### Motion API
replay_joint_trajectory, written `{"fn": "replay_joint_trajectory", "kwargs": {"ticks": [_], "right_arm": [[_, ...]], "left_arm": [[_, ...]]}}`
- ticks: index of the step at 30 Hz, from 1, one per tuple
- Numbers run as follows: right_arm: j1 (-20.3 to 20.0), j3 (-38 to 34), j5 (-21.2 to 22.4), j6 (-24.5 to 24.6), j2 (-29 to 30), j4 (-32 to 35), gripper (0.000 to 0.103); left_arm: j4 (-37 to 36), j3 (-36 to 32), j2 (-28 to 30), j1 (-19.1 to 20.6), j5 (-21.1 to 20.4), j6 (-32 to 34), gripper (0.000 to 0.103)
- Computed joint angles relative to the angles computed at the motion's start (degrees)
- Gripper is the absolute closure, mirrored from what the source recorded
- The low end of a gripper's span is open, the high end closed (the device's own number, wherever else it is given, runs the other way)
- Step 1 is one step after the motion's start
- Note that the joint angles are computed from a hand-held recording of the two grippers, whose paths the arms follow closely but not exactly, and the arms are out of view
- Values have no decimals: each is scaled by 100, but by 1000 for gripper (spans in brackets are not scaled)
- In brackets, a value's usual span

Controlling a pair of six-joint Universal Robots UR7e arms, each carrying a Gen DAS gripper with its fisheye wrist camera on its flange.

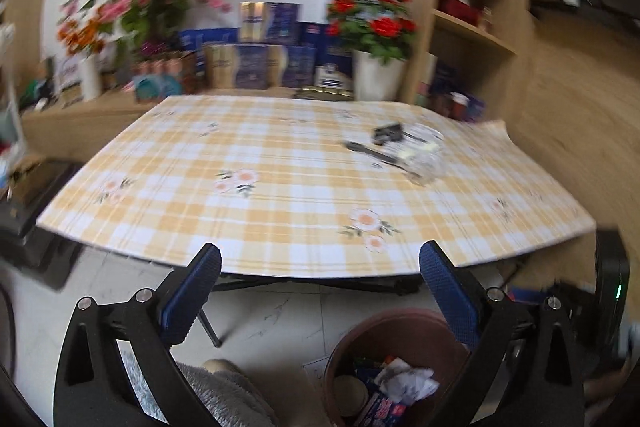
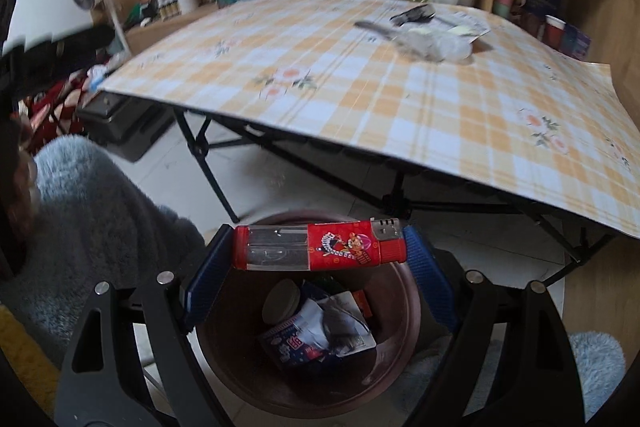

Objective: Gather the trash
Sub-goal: 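Open the left tool to drop the paper while the right tool releases the lighter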

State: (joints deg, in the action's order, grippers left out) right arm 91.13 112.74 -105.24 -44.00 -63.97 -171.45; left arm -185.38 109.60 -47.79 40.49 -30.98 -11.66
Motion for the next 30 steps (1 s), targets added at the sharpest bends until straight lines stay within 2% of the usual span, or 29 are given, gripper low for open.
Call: {"fn": "replay_joint_trajectory", "kwargs": {"ticks": [4, 6, 17, 20, 30], "right_arm": [[-16, -80, -127, 12, 112, 178, 19], [-17, -105, -157, 30, 138, 260, 19], [-22, -101, -153, -10, 139, 326, 19], [-25, -94, -128, -6, 137, 283, 11], [-29, -121, -169, 70, 158, 185, 7]], "left_arm": [[479, 39, -190, 156, -220, -759, 6], [521, 57, -204, 180, -208, -888, 6], [662, 19, -150, 164, -213, -856, 6], [705, 18, -152, 165, -211, -894, 6], [710, 33, -170, 165, -205, -938, 6]]}}
